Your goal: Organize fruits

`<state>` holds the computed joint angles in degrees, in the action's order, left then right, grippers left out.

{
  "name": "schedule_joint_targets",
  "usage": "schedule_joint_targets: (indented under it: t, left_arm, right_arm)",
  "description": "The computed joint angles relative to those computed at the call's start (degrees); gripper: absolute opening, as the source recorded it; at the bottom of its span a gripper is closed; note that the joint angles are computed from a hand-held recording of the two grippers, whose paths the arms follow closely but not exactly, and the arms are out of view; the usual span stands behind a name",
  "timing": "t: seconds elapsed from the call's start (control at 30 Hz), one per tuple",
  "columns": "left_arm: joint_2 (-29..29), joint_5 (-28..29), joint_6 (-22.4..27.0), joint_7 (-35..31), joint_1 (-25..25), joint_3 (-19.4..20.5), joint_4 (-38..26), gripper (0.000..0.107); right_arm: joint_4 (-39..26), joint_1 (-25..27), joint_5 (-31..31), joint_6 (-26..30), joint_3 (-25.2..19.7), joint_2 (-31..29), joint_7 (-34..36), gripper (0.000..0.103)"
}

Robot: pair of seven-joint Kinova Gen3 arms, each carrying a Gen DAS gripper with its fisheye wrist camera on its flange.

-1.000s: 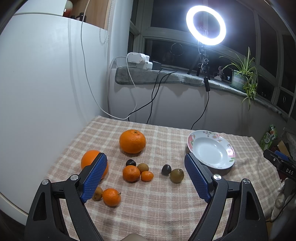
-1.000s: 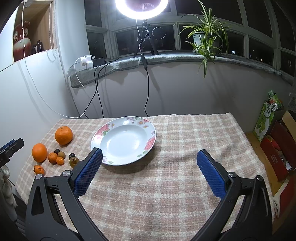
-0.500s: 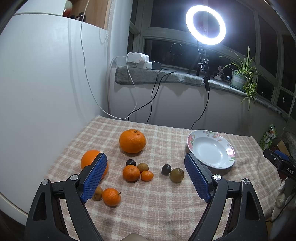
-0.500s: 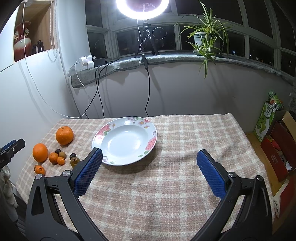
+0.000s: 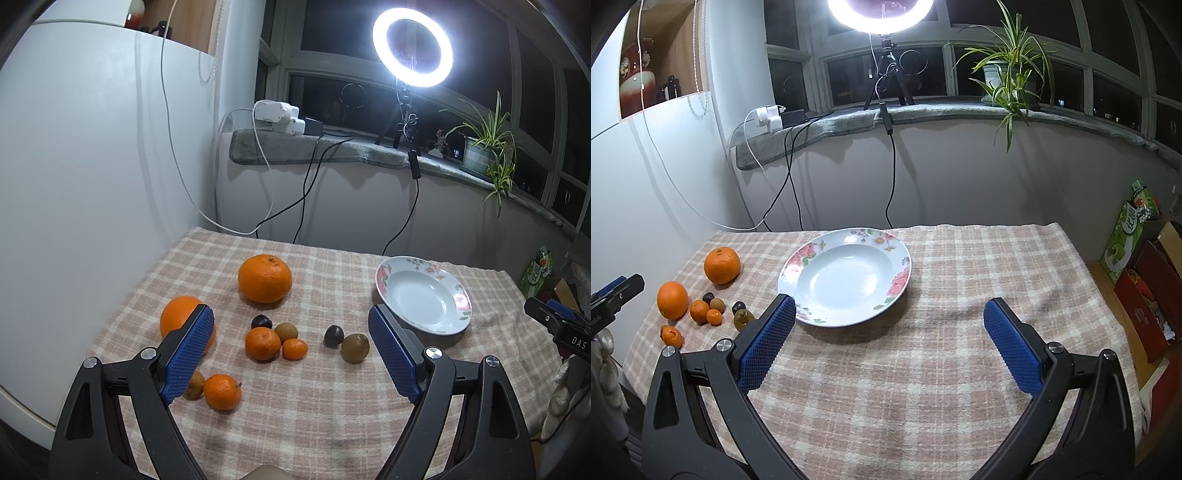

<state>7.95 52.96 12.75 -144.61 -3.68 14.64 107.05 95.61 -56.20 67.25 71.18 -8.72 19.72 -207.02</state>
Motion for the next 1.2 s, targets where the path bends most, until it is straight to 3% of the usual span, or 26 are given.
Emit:
schedule_joint_targets:
  t: [0.53, 0.93, 1.2]
  left_arm:
    - [2.01, -1.45, 3.01, 2.18, -2.0, -1.41, -1.7, 0.086]
    - [5.12, -1.32, 8.89, 4.6, -5.31, -3.51, -4.03, 0.085]
    - [6.6, -1.74, 10.31, 5.85, -7.19, -3.77, -4.86, 0.084]
  right_arm:
    - [-1.58, 1.35, 0.04, -5.37, 0.94, 0.91, 3.25, 0.103]
    - [-5.76, 3.62, 0.08, -17.13, 2.98, 3.28, 10.92, 0.103]
    - [-11.84, 4.02, -3.93, -23.85, 5.62, 6.67, 20.04, 0.103]
